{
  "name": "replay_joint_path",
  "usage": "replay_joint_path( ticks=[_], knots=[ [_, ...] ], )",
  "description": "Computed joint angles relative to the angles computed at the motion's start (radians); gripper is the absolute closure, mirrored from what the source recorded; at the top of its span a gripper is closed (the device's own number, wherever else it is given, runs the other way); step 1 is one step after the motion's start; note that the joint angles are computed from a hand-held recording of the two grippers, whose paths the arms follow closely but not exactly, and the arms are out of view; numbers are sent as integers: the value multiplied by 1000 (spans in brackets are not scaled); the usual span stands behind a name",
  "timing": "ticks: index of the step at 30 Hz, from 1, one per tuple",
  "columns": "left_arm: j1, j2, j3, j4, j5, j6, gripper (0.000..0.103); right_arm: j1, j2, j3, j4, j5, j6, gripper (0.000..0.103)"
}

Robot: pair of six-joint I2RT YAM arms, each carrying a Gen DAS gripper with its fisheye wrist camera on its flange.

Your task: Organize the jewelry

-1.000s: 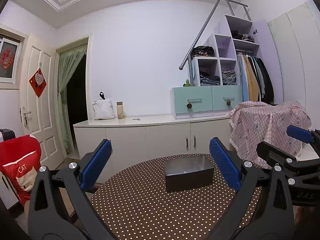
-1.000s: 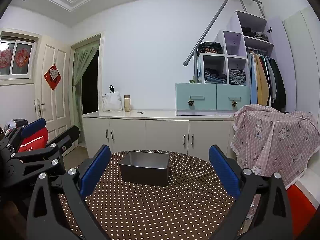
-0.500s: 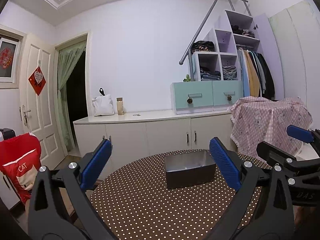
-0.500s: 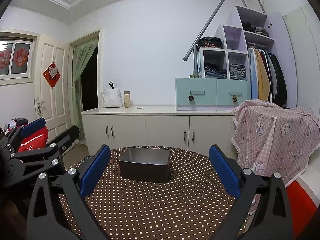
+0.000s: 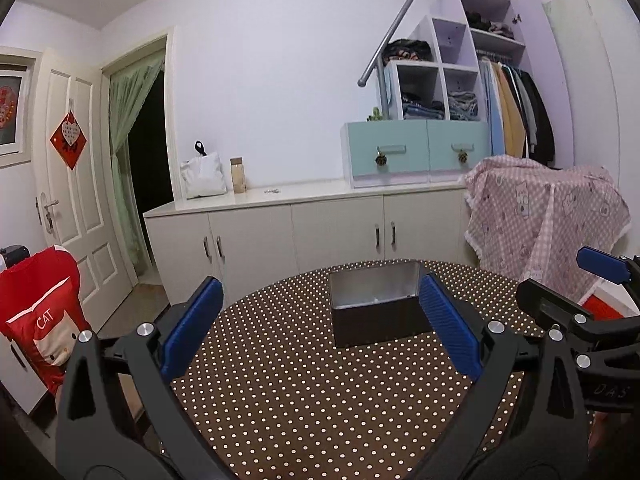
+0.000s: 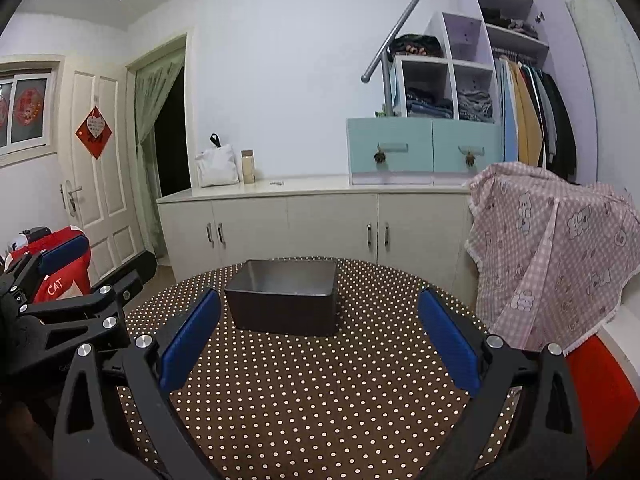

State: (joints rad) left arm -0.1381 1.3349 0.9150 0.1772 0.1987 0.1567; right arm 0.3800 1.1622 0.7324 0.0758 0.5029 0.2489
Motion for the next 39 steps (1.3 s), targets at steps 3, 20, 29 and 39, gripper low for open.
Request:
replay_joint_path(
  ticks=[3, 20, 29, 39],
  knots=[
    [-9, 15, 5, -3, -14, 10, 6, -9, 5, 1, -6, -13, 13, 8],
    [-30, 56, 35, -42, -43, 23, 6, -27, 42, 28, -46, -45, 57, 8],
    [-31, 110, 79, -94, -42, 10, 6, -42, 92, 57, -72, -76, 71, 8],
    [-30, 160, 108, -113, -43, 2, 6, -57, 131, 77, -81, -98, 76, 8]
  ],
)
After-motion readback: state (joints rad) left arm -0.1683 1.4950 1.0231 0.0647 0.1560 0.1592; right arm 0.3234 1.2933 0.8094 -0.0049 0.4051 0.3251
